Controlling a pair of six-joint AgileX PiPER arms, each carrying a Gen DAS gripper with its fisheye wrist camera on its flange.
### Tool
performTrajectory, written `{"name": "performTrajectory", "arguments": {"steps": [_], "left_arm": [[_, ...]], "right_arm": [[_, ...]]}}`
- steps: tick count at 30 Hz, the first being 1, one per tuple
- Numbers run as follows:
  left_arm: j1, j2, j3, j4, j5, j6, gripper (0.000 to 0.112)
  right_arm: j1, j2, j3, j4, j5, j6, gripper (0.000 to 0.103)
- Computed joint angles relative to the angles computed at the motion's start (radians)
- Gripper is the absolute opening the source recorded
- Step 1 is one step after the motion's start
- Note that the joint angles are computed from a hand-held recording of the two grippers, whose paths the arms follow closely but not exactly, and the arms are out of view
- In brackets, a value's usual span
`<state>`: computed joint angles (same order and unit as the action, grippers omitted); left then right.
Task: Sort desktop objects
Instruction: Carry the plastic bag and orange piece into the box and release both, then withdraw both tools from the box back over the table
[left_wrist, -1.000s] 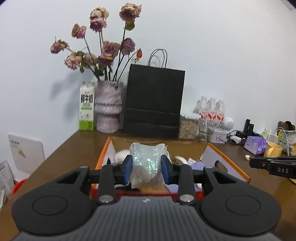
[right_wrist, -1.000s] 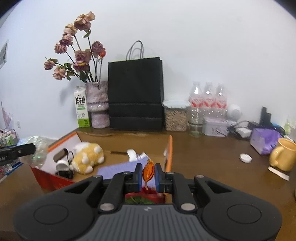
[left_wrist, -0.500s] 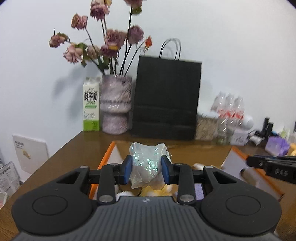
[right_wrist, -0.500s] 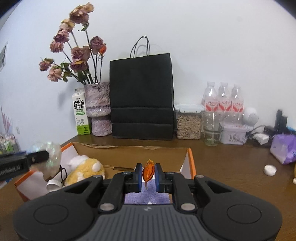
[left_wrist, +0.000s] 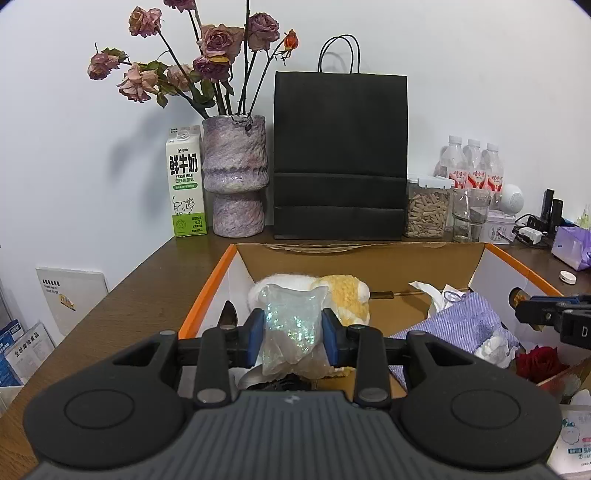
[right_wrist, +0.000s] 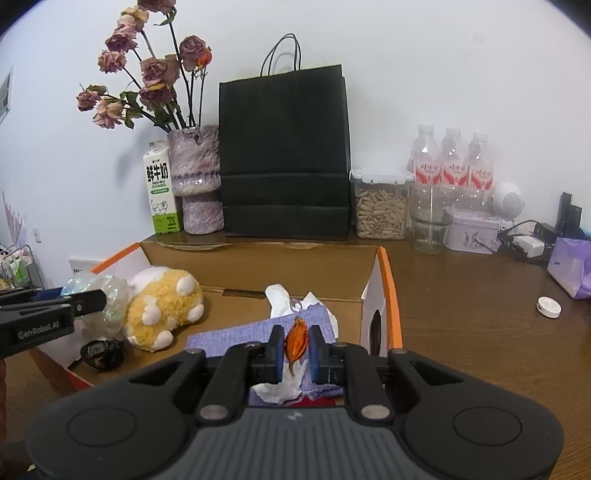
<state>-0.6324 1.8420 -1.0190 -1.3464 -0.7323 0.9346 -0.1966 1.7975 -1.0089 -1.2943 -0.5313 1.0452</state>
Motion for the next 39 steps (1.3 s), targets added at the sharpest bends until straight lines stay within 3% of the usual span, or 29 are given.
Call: {"name": "performTrajectory", "arguments": {"steps": [5, 9, 10, 11, 12, 14, 15, 17, 39], "left_arm": [[-0.005, 0.003, 0.000, 0.004, -0.001, 0.004, 0.036], [-0.020, 0.008, 0.008, 0.024, -0.042, -0.015, 0.047], [-0.024, 0.006, 0.011, 0.030, -0.051, -0.020, 0.051], [-0.027, 0.003, 0.016, 0.038, -0.060, -0.029, 0.061], [-0.034, 0.001, 0.020, 0.042, -0.073, -0.034, 0.074], [-0.049, -0.002, 0.030, 0.052, -0.109, -0.048, 0.088], [-0.057, -0.002, 0.032, 0.054, -0.128, -0.053, 0.099], [-0.071, 0.000, 0.036, 0.060, -0.165, -0.064, 0.103], [-0.094, -0.007, 0.051, 0.065, -0.205, -0.071, 0.103]], "right_arm": [[0.010, 0.007, -0.008, -0.010, 0.025, 0.007, 0.013], [0.014, 0.005, -0.001, 0.010, 0.029, -0.015, 0.015], [0.013, 0.001, 0.003, 0.021, 0.026, -0.027, 0.024], [0.010, -0.003, 0.010, 0.037, 0.018, -0.043, 0.040], [0.007, -0.007, 0.016, 0.053, 0.011, -0.058, 0.049], [0.001, -0.022, 0.042, 0.121, -0.012, -0.128, 0.082], [0.000, -0.029, 0.055, 0.158, -0.022, -0.165, 0.088], [-0.001, -0.041, 0.073, 0.206, -0.035, -0.218, 0.103], [0.003, -0.068, 0.096, 0.223, -0.014, -0.258, 0.103]]}}
